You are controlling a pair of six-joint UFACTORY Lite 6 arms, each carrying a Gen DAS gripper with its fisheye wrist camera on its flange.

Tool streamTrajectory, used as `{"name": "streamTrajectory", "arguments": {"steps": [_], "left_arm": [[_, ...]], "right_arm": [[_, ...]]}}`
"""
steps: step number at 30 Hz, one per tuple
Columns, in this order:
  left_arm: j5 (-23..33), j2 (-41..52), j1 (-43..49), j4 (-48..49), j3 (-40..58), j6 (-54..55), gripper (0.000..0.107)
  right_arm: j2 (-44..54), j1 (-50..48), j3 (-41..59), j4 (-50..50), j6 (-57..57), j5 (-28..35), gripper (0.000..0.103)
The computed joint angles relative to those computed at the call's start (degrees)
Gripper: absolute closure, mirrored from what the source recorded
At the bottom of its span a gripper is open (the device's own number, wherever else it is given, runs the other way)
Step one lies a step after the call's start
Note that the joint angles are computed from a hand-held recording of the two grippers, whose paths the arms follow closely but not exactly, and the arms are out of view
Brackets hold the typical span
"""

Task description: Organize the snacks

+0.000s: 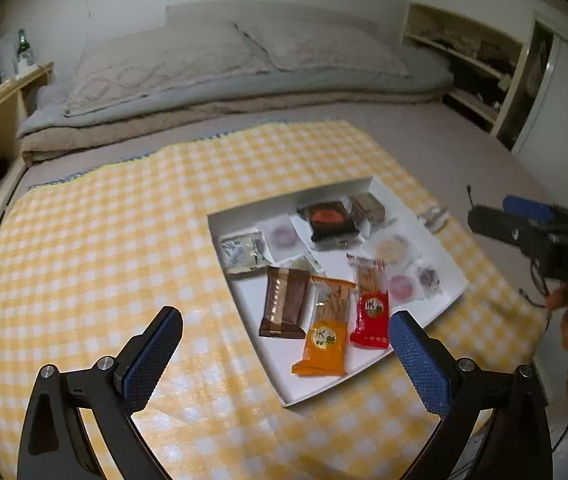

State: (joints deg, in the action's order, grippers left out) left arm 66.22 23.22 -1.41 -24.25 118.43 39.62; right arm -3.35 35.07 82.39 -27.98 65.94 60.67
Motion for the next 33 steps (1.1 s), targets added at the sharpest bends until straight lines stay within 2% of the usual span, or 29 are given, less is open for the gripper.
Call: {"name": "streamTrajectory", "arguments": {"steps": [7,13,19,27,33], "left_arm": [[3.88,-6.91,9.17,-7.63,-1.31,4.96,0.004],[-0.91,-20.70,17.40,-12.50,-15.57,11.98,0.004],[0.18,-30.98,28.13,-18.73,-27.51,19.76,0.004],[2.75,-43.71,39.46,-24.69,-42.53,31.24,0.004],[4.53,-48.21,43.88,-25.89,-48.93,35.58,0.004]], "right_arm": [[2.96,10.56,8.66,-7.51,6.36,8.99,0.000],[5.79,19.09,14.78,-14.04,11.22,15.80,0.000],[8.92,28.04,18.20,-19.68,15.82,22.73,0.000],[10.30,37.73,16.52,-23.71,23.38,29.43,0.000],[10.02,42.54,13.38,-24.90,28.37,32.22,0.000]]}}
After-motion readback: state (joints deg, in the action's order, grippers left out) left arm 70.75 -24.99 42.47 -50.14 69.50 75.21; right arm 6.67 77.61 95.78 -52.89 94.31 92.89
